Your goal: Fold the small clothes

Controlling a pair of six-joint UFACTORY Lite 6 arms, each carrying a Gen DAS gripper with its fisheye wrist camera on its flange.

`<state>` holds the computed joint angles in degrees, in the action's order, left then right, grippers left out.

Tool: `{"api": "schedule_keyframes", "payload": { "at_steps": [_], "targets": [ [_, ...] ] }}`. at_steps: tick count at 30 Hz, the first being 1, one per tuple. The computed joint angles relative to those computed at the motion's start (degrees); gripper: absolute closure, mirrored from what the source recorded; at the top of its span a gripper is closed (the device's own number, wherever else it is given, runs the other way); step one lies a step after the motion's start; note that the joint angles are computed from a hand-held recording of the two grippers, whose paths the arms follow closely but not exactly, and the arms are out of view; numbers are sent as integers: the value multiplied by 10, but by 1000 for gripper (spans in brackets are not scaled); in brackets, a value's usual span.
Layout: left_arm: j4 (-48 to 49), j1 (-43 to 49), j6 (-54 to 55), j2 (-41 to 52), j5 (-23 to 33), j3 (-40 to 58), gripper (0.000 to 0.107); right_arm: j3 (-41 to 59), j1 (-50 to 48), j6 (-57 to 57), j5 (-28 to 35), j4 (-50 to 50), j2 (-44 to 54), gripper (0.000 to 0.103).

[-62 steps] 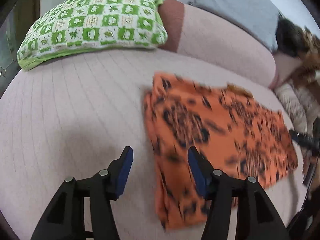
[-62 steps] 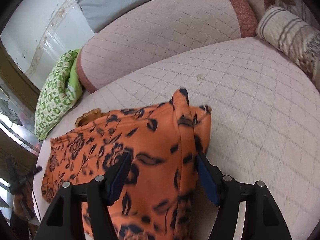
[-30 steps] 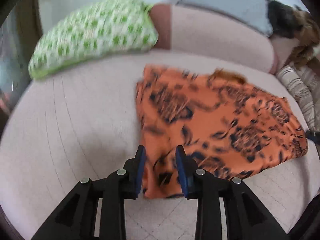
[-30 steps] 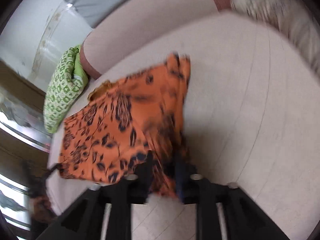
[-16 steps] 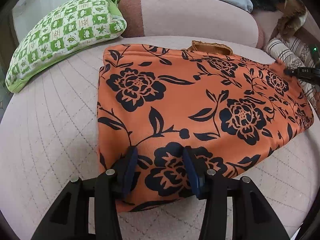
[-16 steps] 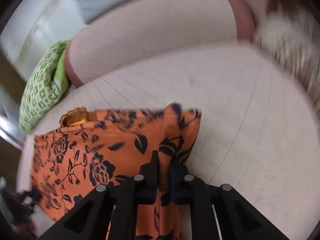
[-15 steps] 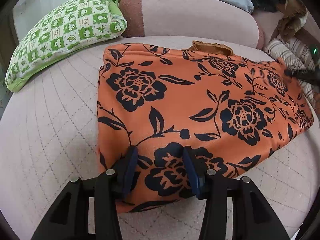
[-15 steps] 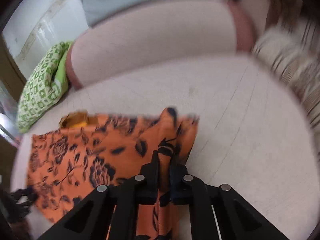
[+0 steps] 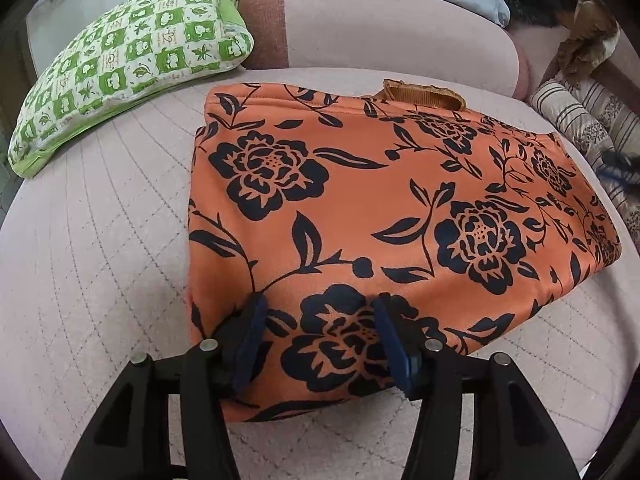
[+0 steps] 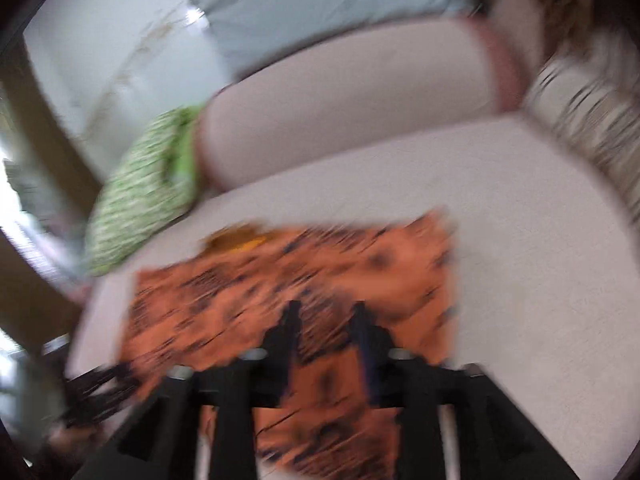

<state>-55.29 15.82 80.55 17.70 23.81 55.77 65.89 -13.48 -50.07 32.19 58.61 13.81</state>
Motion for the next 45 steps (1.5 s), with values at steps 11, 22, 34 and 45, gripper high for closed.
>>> {"api": "schedule_keyframes", "payload": {
  "at_steps": [11, 22, 34, 45],
  "targets": [
    [81, 25, -124, 5, 5, 38, 35, 15, -38, -26, 45, 34, 13, 3],
    [-12, 34, -33, 36, -30, 19, 27, 287, -51, 111, 28, 35, 322, 3],
    [55, 122, -113, -89, 57, -50, 27, -197, -14, -142, 70, 151, -130, 3],
    [113, 210, -117, -223, 104, -141, 27, -317, -73, -269, 37, 314, -119, 9]
  ]
}}
